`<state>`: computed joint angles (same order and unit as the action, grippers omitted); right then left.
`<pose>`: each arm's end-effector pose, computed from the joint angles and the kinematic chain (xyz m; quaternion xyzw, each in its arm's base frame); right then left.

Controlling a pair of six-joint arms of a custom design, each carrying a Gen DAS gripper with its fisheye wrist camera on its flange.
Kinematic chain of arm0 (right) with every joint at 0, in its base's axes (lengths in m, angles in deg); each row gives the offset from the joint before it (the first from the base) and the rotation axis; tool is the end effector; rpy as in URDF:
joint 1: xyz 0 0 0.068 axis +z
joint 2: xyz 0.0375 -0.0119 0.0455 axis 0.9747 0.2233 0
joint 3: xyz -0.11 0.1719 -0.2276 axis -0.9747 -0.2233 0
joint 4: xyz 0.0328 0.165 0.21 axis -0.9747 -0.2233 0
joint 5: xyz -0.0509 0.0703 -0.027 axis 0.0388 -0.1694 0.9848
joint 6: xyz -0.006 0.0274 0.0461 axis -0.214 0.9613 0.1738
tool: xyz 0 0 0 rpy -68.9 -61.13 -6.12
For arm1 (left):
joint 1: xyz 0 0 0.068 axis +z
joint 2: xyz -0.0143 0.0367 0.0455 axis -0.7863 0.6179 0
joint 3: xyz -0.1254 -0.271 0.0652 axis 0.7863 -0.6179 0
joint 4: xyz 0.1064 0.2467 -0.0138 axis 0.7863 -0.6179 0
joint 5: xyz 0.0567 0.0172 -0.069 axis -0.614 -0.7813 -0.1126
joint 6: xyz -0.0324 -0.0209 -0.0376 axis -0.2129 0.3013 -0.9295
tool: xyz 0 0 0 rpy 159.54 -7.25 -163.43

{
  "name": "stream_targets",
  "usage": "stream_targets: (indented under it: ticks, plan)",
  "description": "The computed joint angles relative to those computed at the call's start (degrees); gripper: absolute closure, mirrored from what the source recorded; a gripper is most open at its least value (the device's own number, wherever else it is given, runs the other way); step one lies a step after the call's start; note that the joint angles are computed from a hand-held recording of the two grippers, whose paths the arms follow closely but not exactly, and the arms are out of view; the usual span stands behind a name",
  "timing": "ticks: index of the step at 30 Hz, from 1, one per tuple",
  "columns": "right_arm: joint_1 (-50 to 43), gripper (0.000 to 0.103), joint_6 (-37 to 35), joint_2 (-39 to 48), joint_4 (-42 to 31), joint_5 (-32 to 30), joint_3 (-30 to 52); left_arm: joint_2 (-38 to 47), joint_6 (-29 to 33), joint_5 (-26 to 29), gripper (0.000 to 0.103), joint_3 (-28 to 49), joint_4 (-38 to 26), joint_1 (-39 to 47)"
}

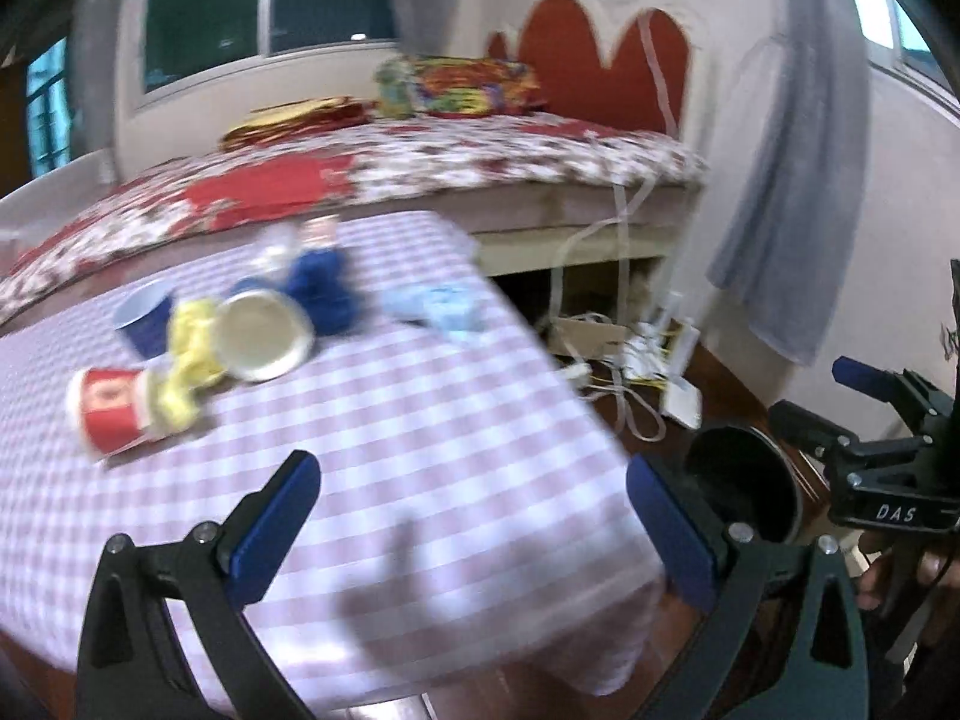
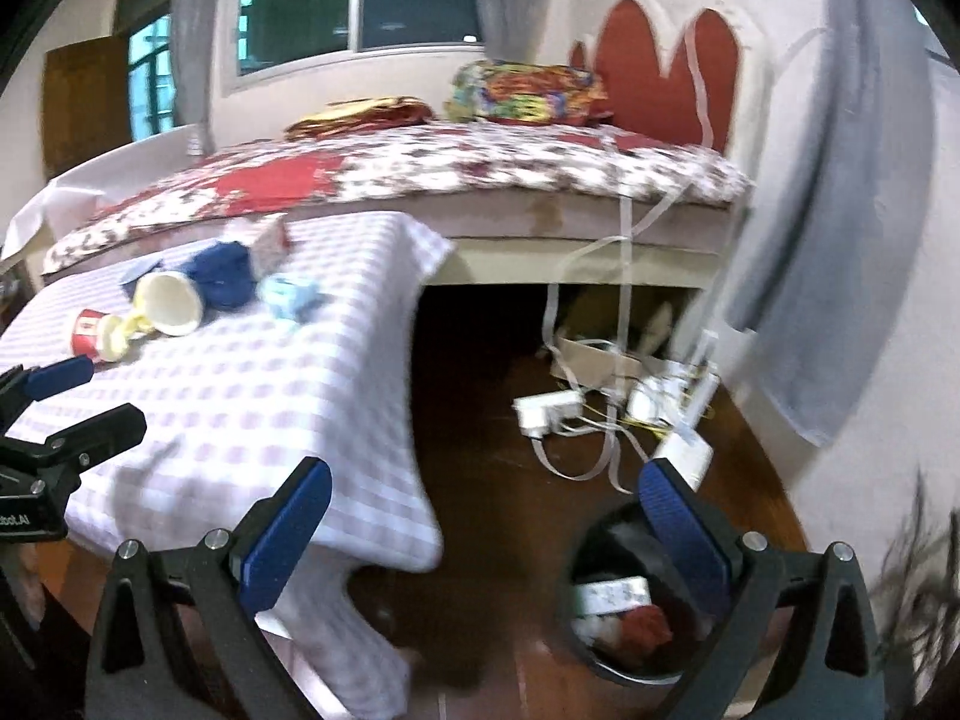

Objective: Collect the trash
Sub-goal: 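Move both open tools back from the bin to the table, then grasp the red paper cup with the left tool while the right grasps the blue face mask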

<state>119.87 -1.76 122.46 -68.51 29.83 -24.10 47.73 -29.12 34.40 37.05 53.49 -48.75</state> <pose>0.1947 0.1562 0.2327 -0.0389 0.8982 0.0123 0.4378 0.2079 0.0027 0.2399 0.0933 0.8990 -0.0655 0.4228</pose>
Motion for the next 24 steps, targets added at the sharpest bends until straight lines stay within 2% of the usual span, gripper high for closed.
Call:
stream_targets:
  ticks: [5, 13, 18, 24]
  plan:
    - [3.8, 0.000, -1.5, 8.6, 3.5, -0.2, 5.8, 0.4, 3.9, 4.0, 0.001, -1.2, 1.2, 11.9]
    - [5.9, 0.000, -1.9, 18.2, 1.4, -1.6, 16.2, 7.1, 7.8, 6.1, 0.001, -0.7, 7.5, 27.2]
    - [6.0, 0.000, -3.9, 23.7, 2.3, -4.6, 21.4, 12.9, 8.4, 4.7, 0.001, 0.9, 12.0, 31.5]
    - [5.4, 0.000, -6.1, 29.4, 2.2, -6.8, 27.5, 20.0, 6.5, 2.6, 0.001, 4.6, 15.9, 31.1]
